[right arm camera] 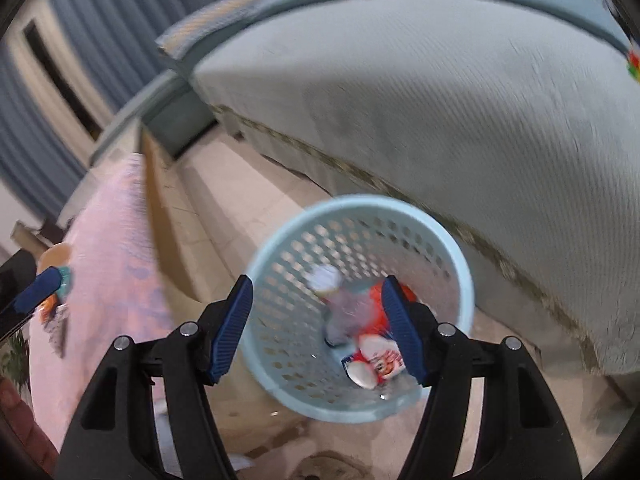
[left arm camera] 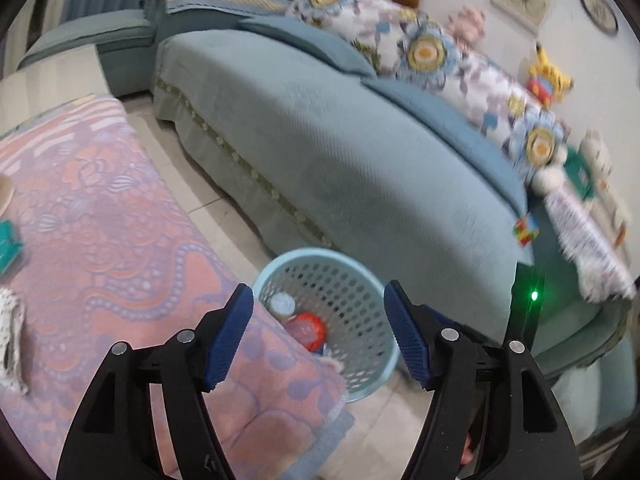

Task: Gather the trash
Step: 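Move both open tools back toward the white dotted tissue on the table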

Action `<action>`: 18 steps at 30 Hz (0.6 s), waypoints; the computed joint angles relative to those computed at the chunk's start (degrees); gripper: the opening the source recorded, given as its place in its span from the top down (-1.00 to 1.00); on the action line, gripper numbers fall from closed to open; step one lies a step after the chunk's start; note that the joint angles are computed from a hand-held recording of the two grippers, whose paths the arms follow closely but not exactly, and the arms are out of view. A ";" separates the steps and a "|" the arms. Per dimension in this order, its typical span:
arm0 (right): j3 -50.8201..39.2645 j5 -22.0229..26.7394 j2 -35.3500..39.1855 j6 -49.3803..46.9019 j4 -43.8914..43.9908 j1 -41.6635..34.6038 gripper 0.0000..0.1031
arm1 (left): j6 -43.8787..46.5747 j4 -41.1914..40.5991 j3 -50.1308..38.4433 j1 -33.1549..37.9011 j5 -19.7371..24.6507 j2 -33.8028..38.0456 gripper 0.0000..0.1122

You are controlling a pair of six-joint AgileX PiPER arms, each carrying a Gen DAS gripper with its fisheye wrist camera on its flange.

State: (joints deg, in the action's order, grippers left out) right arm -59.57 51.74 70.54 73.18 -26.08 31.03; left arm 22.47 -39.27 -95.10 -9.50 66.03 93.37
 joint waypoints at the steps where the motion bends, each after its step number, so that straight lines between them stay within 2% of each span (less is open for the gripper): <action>1: -1.84 0.62 0.49 0.06 -1.20 1.43 -0.22 | 0.55 -1.79 0.04 2.30 0.73 -0.90 -0.17; 4: -9.04 3.95 3.30 0.14 -6.13 7.18 -0.22 | 2.21 -4.13 1.30 8.25 1.38 -4.28 -0.17; 7: -17.27 5.33 7.89 -1.97 -8.84 12.11 -0.21 | 4.13 -2.38 3.34 14.29 0.47 -7.93 -0.17; 10: -25.03 5.76 13.44 -5.06 -9.64 15.12 -0.06 | 6.93 -2.38 4.15 20.90 1.92 -8.65 -0.16; 13: -33.92 6.17 20.58 -10.42 -7.56 16.90 0.14 | 9.80 -0.68 5.92 26.36 1.35 -8.93 -0.16; 16: -40.49 6.10 26.29 -14.17 -7.44 18.89 0.23 | 11.88 -0.03 7.02 30.03 0.99 -7.48 -0.15; 18: -44.82 5.36 30.18 -17.10 -6.01 19.27 0.23 | 12.65 1.57 7.82 30.70 -0.40 -6.39 0.00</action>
